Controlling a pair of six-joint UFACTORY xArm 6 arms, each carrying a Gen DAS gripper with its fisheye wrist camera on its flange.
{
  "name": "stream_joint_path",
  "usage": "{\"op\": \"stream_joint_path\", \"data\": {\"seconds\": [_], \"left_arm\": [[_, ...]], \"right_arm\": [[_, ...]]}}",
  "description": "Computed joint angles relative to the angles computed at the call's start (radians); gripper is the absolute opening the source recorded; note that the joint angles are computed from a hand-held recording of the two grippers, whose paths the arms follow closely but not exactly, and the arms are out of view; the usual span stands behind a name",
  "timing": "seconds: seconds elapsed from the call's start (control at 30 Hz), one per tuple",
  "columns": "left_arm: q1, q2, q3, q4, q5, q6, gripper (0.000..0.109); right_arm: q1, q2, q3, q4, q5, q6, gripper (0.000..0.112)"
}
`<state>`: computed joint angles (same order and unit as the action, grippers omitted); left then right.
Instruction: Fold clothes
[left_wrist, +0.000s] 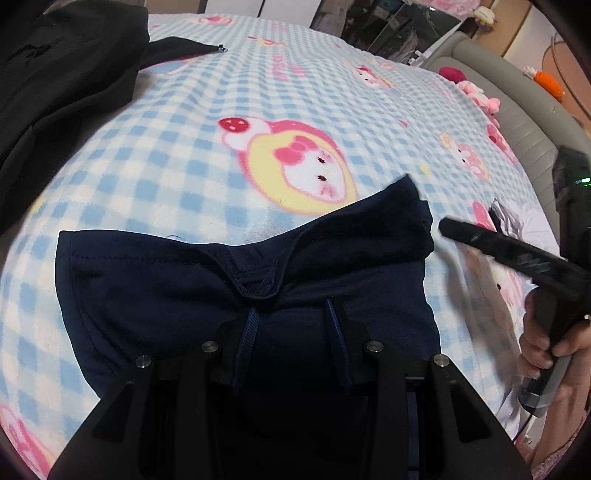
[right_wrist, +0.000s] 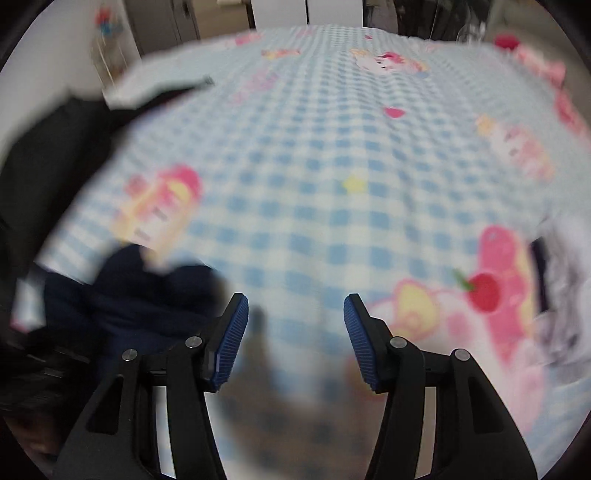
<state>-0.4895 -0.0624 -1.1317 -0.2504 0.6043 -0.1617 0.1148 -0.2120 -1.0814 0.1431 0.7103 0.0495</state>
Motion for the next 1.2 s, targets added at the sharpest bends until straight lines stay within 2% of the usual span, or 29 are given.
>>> {"op": "stream_joint_path", "data": {"seconds": [0.1,0.17,0.27,0.37,0.43,0.5,0.57,0.63,0.7,0.77,0.83,0.9,0.97,1.03,1.13,1.2], "left_arm": [[-0.002,-0.005,0.005,0.002,-0.009,-0.008,0.039],[-0.002,-0.014,0.013,-0.008,-0.027,-0.003,0.039],[-0.002,-0.035,0.032,-0.051,-0.069,0.024,0.04],[0.014,-0.076,0.067,-0.064,-0.124,0.025,0.04],[0.047,-0.114,0.097,-0.02,-0.145,-0.038,0.04],[0.088,-0.154,0.126,0.039,-0.156,-0.119,0.04],[0.132,-0.187,0.149,0.104,-0.137,-0.198,0.042],[0.175,-0.199,0.162,0.032,-0.098,-0.156,0.043],[0.206,-0.193,0.166,-0.171,-0.062,-0.02,0.043],[0.222,-0.176,0.154,-0.381,-0.018,0.122,0.043],[0.224,-0.156,0.141,-0.484,0.01,0.21,0.046],[0.208,-0.13,0.124,-0.431,0.032,0.184,0.046],[0.187,-0.116,0.118,-0.373,0.027,0.156,0.042],[0.17,-0.12,0.117,-0.37,0.016,0.174,0.028],[0.156,-0.114,0.106,-0.307,0.008,0.147,0.028],[0.155,-0.109,0.102,-0.247,0.004,0.096,0.028]], "right_arm": [[0.016,-0.01,0.004,0.207,-0.038,-0.16,0.056],[0.049,-0.001,-0.002,0.23,-0.049,-0.19,0.057],[0.093,0.032,-0.001,0.153,-0.076,-0.14,0.057],[0.103,0.053,0.038,-0.001,-0.092,0.014,0.055],[0.083,0.057,0.039,-0.012,-0.082,0.072,0.055],[0.071,0.037,0.035,-0.149,-0.074,0.18,0.055],[0.053,0.015,0.038,-0.229,-0.082,0.207,0.055],[0.027,0.003,0.048,-0.142,-0.104,0.183,0.058],[-0.008,0.001,0.046,0.067,-0.106,0.056,0.061],[-0.024,0.034,0.013,0.277,-0.033,-0.024,0.061],[-0.042,0.061,0.01,0.44,0.005,-0.151,0.066],[-0.036,0.073,0.011,0.452,0.011,-0.169,0.067],[-0.028,0.071,0.016,0.471,-0.001,-0.195,0.067],[-0.013,0.052,0.034,0.482,-0.031,-0.213,0.064],[0.01,0.021,0.046,0.424,-0.067,-0.2,0.052],[0.011,0.015,0.036,0.402,-0.049,-0.196,0.052]]}}
